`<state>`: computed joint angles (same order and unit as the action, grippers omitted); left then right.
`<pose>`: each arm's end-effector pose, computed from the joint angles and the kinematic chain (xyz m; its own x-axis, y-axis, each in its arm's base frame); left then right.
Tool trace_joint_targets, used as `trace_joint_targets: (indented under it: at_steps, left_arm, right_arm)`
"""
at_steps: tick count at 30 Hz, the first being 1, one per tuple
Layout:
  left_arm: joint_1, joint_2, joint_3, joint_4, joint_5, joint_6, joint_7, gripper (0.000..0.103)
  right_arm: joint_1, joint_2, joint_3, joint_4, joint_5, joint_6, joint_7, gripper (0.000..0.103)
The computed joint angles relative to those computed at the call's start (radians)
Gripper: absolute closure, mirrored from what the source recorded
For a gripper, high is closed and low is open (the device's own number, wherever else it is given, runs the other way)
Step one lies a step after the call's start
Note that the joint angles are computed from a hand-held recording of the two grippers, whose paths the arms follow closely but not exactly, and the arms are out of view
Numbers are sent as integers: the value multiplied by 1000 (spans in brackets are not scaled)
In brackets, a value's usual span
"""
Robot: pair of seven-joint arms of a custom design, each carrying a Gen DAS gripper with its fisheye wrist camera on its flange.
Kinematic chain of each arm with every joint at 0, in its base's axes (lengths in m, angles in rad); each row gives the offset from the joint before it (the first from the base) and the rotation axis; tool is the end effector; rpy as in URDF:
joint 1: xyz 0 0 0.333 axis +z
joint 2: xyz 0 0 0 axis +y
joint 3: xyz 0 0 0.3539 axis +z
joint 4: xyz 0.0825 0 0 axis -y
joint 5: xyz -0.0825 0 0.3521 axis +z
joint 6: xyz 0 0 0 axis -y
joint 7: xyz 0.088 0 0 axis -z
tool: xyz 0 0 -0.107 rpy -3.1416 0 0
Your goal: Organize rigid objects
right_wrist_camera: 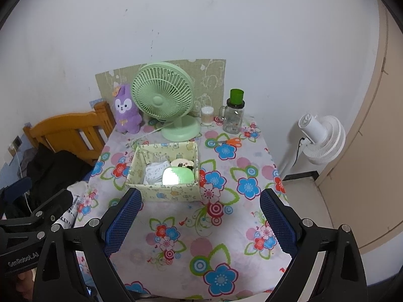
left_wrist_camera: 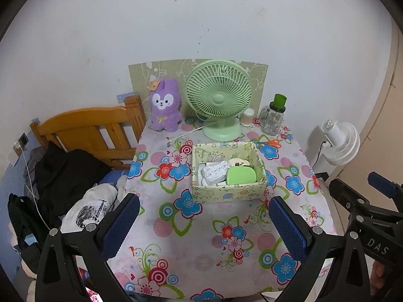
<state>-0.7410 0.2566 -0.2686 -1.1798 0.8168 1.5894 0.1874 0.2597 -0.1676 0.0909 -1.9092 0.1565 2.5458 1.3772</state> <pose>0.4121 -0.4520 0.7232 0.4165 -0.9087 0.0276 -0.6489 -0.3184 -0.6910 0.4889 0.1820 0.7058 0.4410 -0.8975 0.0009 -0.6178 -0.3043 -0.7251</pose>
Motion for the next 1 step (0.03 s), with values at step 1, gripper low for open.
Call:
trace_joint_targets:
  at_steps: [1]
  left_arm:
    - [4, -1, 1, -4, -4, 6, 0, 0]
  right_arm:
    - [1, 1, 1, 1, -3, -2, -2, 6]
